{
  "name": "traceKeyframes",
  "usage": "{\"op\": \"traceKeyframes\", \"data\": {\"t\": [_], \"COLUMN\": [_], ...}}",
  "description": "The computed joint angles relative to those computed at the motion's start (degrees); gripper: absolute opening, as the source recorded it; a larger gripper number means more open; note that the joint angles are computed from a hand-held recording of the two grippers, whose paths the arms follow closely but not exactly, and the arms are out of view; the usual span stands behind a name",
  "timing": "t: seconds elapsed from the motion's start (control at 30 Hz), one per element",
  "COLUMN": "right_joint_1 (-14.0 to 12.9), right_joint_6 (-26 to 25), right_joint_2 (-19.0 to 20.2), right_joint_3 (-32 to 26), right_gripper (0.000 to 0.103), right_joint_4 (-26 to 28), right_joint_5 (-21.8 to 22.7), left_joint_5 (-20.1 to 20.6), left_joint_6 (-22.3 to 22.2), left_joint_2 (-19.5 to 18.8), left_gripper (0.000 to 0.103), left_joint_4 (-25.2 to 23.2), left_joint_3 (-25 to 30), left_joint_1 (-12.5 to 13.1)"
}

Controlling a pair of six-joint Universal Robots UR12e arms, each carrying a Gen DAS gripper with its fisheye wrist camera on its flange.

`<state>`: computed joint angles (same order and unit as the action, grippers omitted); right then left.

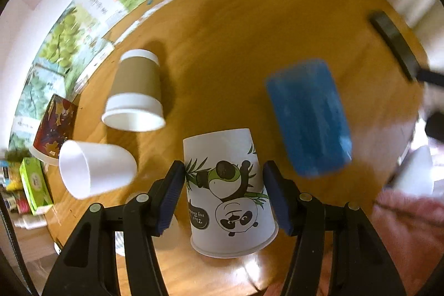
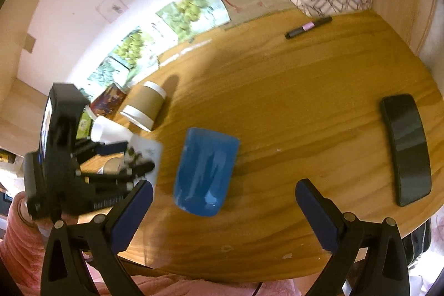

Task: Flip cup upright
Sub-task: 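Lift the panda-print cup off the table with the left gripper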

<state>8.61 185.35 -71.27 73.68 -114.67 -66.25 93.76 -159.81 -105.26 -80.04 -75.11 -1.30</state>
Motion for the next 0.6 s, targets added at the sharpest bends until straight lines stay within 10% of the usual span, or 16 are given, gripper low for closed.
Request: {"op": "traceKeyframes", "data": {"t": [0.3, 0.6], "right_joint_1": [1.0, 1.8], "right_joint_6": [-0.4, 1.9], "right_joint_2": [-4.0, -7.8], "right_joint_3": [5.2, 10.1], "right_gripper": [0.103, 0.103], "right_joint_4": [-6.1, -10.0], "right_joint_5": [-0.4, -3.6], "left_joint_5": [-2.5, -4.2], "left_joint_6": [16.3, 21.3], "left_joint_2": [5.3, 6.5], "left_gripper": [0.062, 0.063], "left_joint_4": [0.7, 1.8], "left_joint_3": [-6.6, -9.2], "left_joint_1": [-0.3, -0.8]}}
